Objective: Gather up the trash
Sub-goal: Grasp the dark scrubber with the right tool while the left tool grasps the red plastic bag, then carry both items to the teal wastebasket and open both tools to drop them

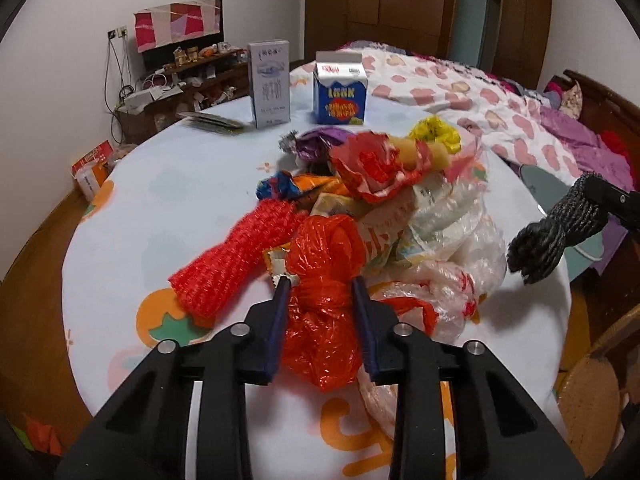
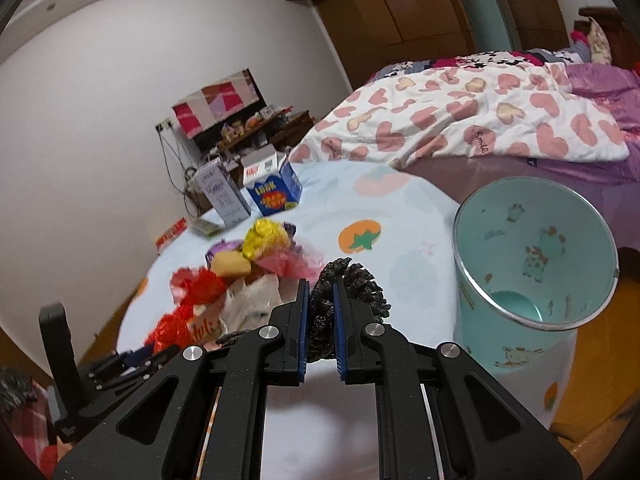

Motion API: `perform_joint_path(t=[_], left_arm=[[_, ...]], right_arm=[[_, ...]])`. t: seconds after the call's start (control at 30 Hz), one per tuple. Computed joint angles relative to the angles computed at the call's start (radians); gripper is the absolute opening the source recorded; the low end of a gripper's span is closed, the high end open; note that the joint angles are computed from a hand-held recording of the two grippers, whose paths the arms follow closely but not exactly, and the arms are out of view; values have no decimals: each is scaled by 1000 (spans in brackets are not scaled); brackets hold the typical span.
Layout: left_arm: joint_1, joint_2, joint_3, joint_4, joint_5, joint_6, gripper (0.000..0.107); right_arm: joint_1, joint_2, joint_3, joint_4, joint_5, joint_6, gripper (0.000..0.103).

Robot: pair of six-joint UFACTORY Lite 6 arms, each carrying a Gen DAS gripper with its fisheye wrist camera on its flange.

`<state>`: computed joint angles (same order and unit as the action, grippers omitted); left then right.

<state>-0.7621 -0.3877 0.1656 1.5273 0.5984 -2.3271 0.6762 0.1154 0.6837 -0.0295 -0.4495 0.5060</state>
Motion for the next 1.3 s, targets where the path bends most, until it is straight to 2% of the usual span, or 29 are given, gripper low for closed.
perform_joint_path(t=[0.1,0.2,0.27,0.43,0.63,0.8,0.97,1.1,1.2,1.23,1.3], left_arm=[[-47,-114,-9,-121,76,110,27],[-100,-132,52,-196,171,203,27],[-112,-107,102,-198,184,231,27],[-114,124,321,-79,101,220,28],[-120,474,663,122,-44,140,28],[-114,787,996,203,-159,123,28],[-108,1092,1362,-23,-226,398,28],[-104,1325,1680,-380,-227,763,28],[-104,1497,1935,-622,-177,1022,29],[-106,1531,1993,-680,-146,1078,33],[-100,1598,2094,-785,-111,1181,46]], right_arm=[[-20,-50,-14,17,5,-32,12],[-62,-90,-28,52,5,-87,12],[-105,-102,-36,57,4,-110,12],[-213,-118,-60,164,-7,-266,12],[-416,-136,-95,168,-15,-348,12],[-551,-56,-78,130,-41,-396,12],[-619,66,-29,90,-67,-421,12],[-635,160,17,79,-77,-438,12],[-649,233,73,30,-66,-403,14],[-647,246,84,26,-62,-400,16],[-650,277,107,-4,-59,-377,26]])
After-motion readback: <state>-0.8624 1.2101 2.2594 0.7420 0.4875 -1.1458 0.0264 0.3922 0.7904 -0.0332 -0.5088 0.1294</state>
